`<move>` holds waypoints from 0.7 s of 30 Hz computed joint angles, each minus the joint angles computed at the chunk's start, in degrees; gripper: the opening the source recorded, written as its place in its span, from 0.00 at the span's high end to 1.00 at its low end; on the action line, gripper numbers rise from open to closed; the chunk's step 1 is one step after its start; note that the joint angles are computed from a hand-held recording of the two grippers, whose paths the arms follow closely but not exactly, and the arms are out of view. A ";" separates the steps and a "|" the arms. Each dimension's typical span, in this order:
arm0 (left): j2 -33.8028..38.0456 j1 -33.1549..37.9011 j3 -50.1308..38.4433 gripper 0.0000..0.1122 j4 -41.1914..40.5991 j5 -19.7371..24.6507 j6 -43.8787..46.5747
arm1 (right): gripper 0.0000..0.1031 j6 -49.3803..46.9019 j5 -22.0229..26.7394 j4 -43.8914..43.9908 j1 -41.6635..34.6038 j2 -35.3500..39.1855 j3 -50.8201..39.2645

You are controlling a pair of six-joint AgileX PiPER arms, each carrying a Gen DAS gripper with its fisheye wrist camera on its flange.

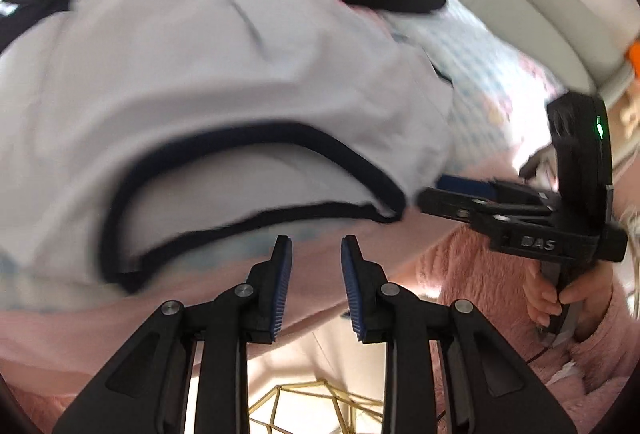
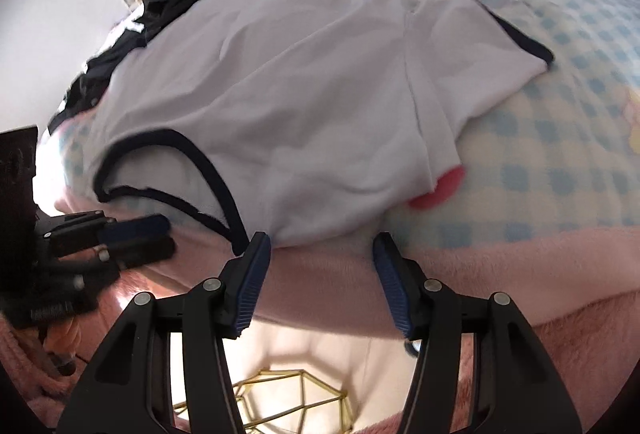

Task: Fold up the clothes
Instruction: 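Lower the folded hem onto the shirt and open both grippers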

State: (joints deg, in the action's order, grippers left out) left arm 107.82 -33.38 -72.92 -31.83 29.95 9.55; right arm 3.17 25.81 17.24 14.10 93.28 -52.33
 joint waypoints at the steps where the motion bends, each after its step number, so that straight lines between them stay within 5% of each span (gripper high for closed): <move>1: -1.24 0.76 1.53 0.76 -0.61 -1.24 -0.07 | 0.46 0.67 -0.41 0.07 0.18 -1.37 0.44; 6: -6.52 5.28 7.88 0.76 -5.15 -5.90 1.56 | 0.46 4.30 -1.75 -3.42 2.29 -0.29 -2.97; 12: -9.20 9.04 9.94 0.76 -4.20 -7.04 -0.33 | 0.47 18.86 3.11 -17.49 7.06 6.55 -8.99; 16: -9.37 11.73 11.32 0.76 1.58 -7.84 -8.03 | 0.47 17.76 3.59 -15.10 5.61 5.54 -8.66; 21: -10.42 13.76 13.97 0.76 -8.87 -8.25 2.98 | 0.47 17.25 1.98 -14.36 5.58 3.65 -8.25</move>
State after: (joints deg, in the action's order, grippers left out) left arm 97.41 -19.62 -58.95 -40.70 21.71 12.53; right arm 20.42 27.79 2.88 19.68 96.93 -60.58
